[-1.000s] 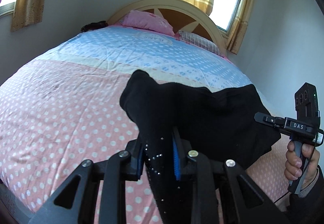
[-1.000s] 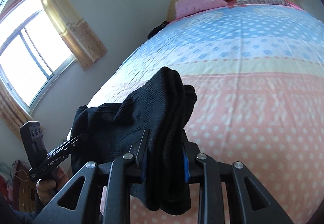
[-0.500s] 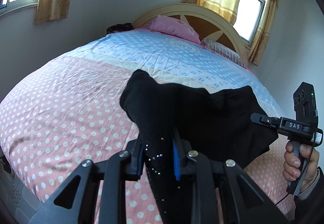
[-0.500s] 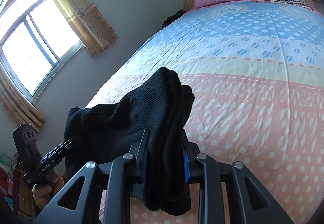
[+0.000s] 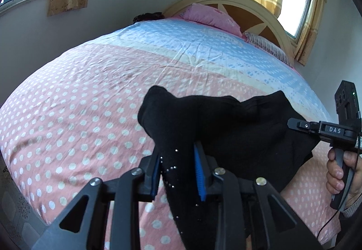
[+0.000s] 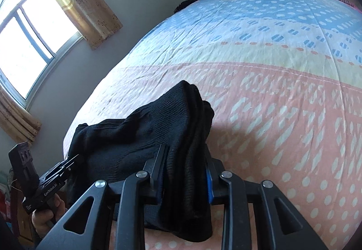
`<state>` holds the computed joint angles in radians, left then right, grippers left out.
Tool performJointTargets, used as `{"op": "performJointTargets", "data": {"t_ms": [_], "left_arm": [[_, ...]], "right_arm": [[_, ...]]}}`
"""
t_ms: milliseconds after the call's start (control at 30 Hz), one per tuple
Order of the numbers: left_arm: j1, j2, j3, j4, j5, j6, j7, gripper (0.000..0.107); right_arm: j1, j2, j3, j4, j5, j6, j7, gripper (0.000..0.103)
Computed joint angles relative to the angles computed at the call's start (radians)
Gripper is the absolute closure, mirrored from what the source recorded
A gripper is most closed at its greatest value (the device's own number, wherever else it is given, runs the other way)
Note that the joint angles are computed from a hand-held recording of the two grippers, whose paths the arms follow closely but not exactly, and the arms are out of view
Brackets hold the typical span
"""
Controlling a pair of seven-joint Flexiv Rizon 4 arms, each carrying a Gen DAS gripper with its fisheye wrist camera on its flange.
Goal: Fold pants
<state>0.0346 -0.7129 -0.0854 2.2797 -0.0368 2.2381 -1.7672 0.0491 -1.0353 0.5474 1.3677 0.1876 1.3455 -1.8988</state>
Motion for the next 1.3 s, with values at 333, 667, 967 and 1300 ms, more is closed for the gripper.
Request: {"op": "performJointTargets", "data": {"t_ms": [333, 667, 967, 1300], "left_arm": [[-0.172, -0.025, 0.115, 0.026, -0.209, 0.057, 0.093, 0.041], [-0.254, 0.009, 0.139, 0.120, -0.381, 0.123, 0.114, 0.018], [-0.317, 0.098, 0.113, 0.191, -0.441, 0.274, 0.111, 0.018], [-0.371, 0.191, 0.074, 0.242, -0.485, 0.407, 0.146, 0.009]], "right_arm": [[0.001, -0.025, -0.026, 0.003, -0.023, 0.036, 0.050, 0.048], [0.000, 0.101, -0.115, 0.219, -0.005, 0.282, 0.165, 0.041], [0.053, 0.306, -0.186, 0.584, 0.030, 0.657, 0.243, 0.041], [0.174, 0.479, -0.240, 0.835, 0.015, 0.924, 0.266, 0.037]]}}
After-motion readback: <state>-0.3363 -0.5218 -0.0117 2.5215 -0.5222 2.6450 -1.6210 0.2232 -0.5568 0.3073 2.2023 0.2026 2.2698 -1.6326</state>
